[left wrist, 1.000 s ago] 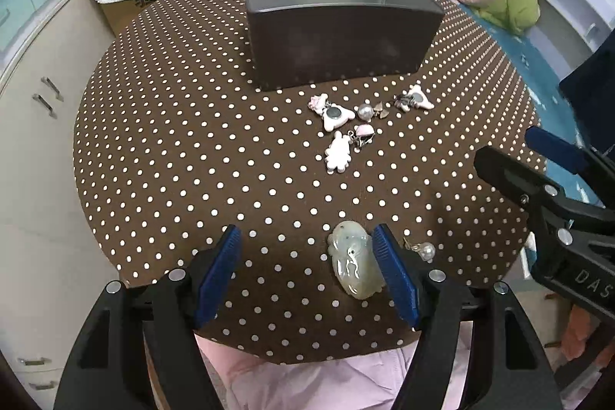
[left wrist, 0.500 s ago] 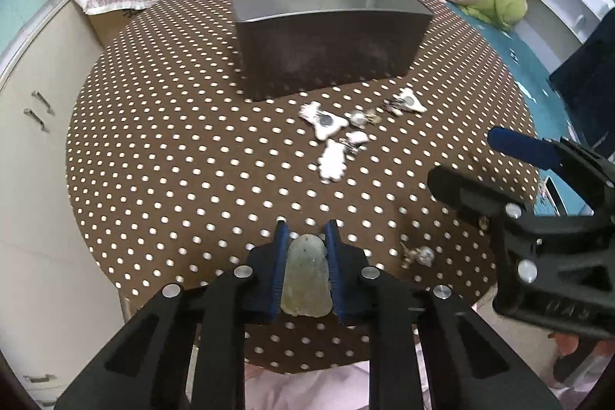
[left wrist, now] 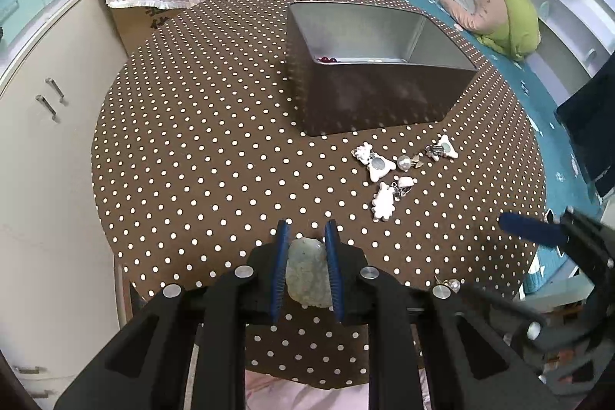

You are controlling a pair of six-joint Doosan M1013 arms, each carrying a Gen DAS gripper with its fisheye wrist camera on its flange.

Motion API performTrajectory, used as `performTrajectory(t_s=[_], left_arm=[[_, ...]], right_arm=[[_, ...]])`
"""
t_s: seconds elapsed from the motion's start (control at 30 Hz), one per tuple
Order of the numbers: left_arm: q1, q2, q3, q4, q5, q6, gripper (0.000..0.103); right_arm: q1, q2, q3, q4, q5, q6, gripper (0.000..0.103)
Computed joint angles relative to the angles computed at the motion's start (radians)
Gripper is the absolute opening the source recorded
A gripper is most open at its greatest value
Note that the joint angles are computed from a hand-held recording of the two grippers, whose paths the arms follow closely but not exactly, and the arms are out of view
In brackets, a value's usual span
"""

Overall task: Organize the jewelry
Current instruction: 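Grasp the pale jade pendant with the left tool while the right grasps the pearl charm, then carry the jade pendant and pearl charm into the grey tin with both tools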

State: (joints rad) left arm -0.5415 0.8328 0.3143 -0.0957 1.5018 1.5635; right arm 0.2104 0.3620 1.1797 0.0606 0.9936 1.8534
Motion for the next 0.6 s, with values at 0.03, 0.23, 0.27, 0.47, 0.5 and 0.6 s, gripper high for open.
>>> performTrajectory(t_s=[0.03, 0.23, 0.27, 0.47, 0.5, 0.6], left_arm=[[0.001, 0.002, -0.003, -0.003, 0.002, -0.002, 0.018], [0.001, -0.008, 0.024, -0.02, -0.018, 0.004, 0.018], [0.002, -0.008, 0.025, -0.027, -0.018, 0.006, 0.018], [0.002, -0.03, 0.067, -0.044, -0.054, 0.018, 0.017], [0.002, -0.034, 0.073, -0.046, -0.061, 0.021, 0.017], [0.0, -0.034, 0.072, -0.042, -0.067, 0.023, 0.017]], right_arm=[[0.003, 0.001, 0.001, -0.005, 0.014, 0.004, 0.066], [0.024, 0.014, 0.004, -0.026, 0.049, -0.008, 0.033], [0.031, 0.013, 0.005, -0.048, 0.047, -0.009, 0.031], [0.025, 0.001, 0.012, -0.056, 0.06, 0.032, 0.012], [0.027, -0.001, 0.013, -0.072, 0.063, 0.035, 0.012], [0.026, -0.007, 0.012, -0.081, 0.068, 0.045, 0.012]])
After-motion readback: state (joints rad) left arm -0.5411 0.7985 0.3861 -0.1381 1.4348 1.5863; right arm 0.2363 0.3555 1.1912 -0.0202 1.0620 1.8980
